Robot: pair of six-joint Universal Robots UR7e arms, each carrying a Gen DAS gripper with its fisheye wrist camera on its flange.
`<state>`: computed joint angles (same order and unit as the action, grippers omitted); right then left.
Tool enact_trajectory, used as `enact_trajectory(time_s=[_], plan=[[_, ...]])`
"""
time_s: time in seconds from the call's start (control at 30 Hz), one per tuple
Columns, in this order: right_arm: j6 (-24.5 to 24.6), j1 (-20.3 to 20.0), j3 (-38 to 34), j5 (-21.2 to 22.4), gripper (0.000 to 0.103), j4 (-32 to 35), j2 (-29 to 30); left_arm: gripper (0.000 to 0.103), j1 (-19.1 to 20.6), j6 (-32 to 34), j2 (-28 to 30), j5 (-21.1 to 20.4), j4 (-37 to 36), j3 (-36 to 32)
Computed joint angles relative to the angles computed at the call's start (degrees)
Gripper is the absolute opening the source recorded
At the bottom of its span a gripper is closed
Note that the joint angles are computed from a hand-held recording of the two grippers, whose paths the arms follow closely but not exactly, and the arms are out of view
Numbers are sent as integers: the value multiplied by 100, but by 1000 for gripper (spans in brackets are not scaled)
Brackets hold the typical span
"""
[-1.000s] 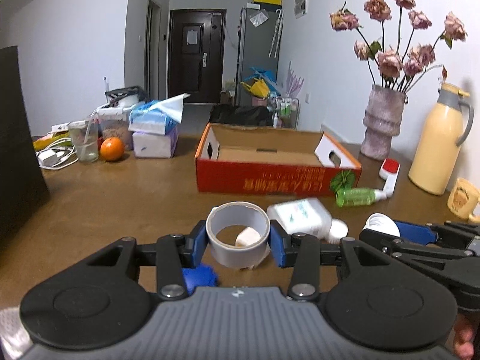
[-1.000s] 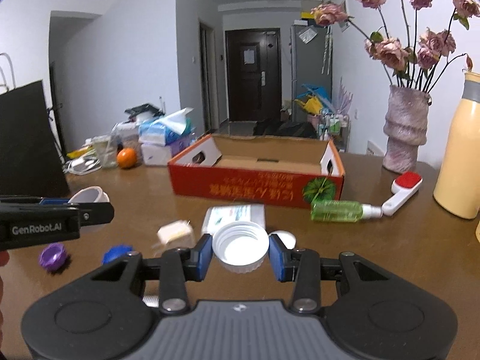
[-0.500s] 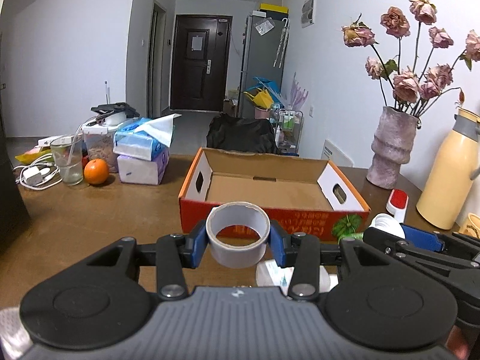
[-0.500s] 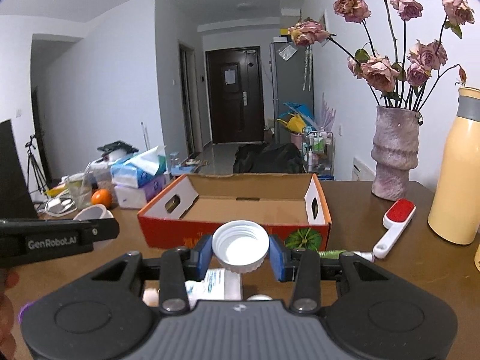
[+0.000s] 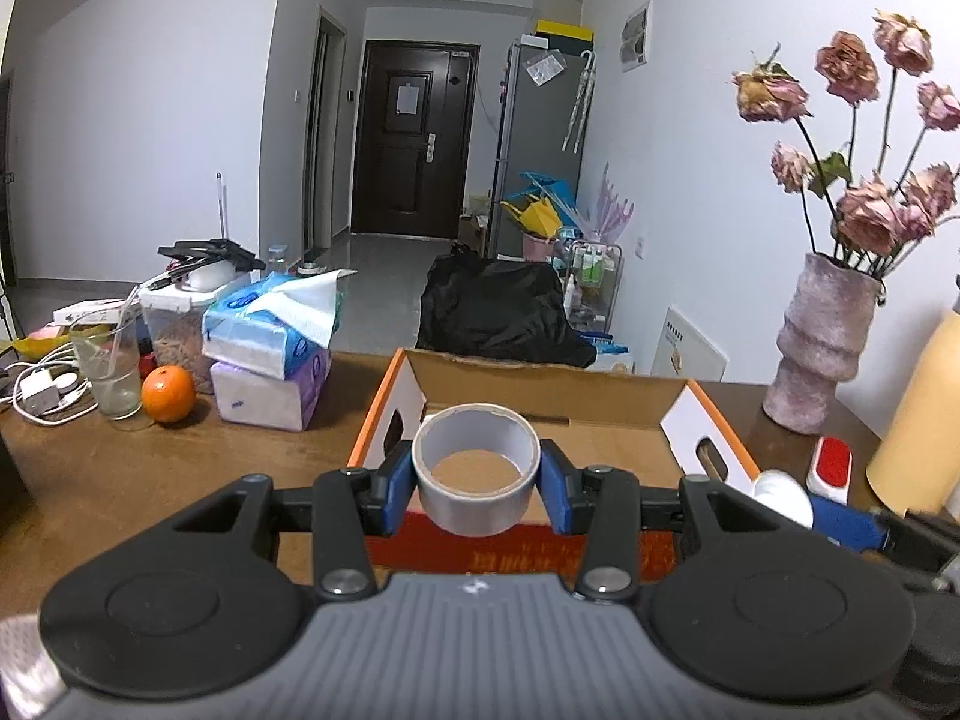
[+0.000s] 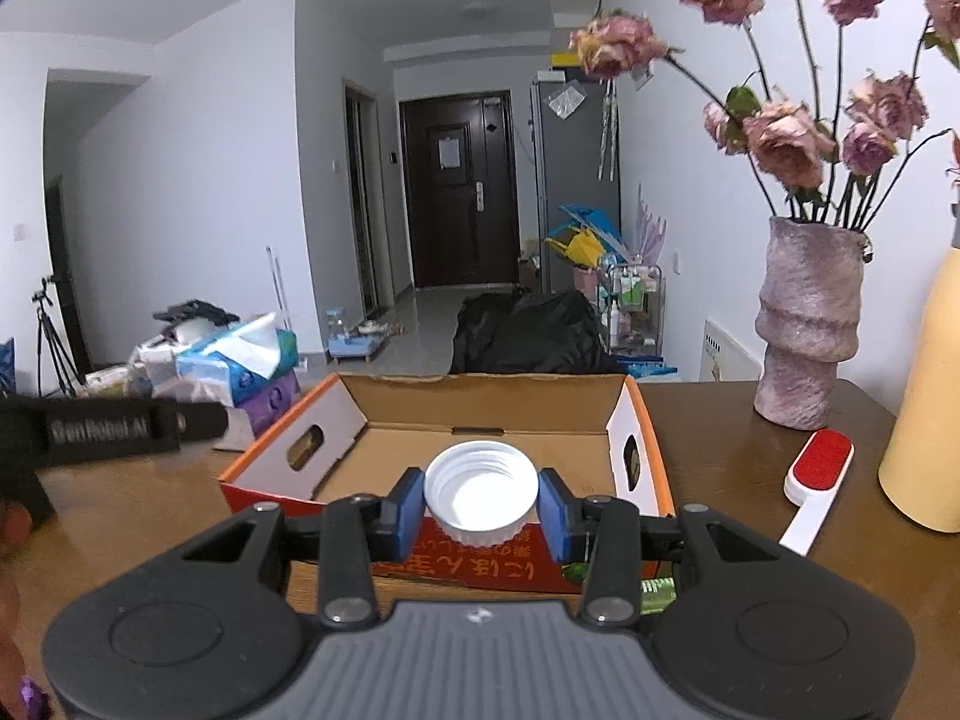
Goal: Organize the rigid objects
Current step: 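Carry the tape roll and white cap over the cardboard box with both tools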
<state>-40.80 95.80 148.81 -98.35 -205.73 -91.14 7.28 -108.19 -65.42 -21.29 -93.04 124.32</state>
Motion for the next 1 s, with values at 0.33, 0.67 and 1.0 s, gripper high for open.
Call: enact_trajectory(time_s=[0.33, 0.67, 1.0], plan=[[27, 12, -606, -194, 39, -222, 872, 44, 687, 1381, 204, 422, -1351, -37], [1, 24, -1276, -350, 39, -222, 1554, 44, 1280, 2853, 572, 595, -2864, -138], [-121, -8, -1782, -553, 39, -133, 2106, 44, 1835, 4090, 999, 534, -4089, -326]])
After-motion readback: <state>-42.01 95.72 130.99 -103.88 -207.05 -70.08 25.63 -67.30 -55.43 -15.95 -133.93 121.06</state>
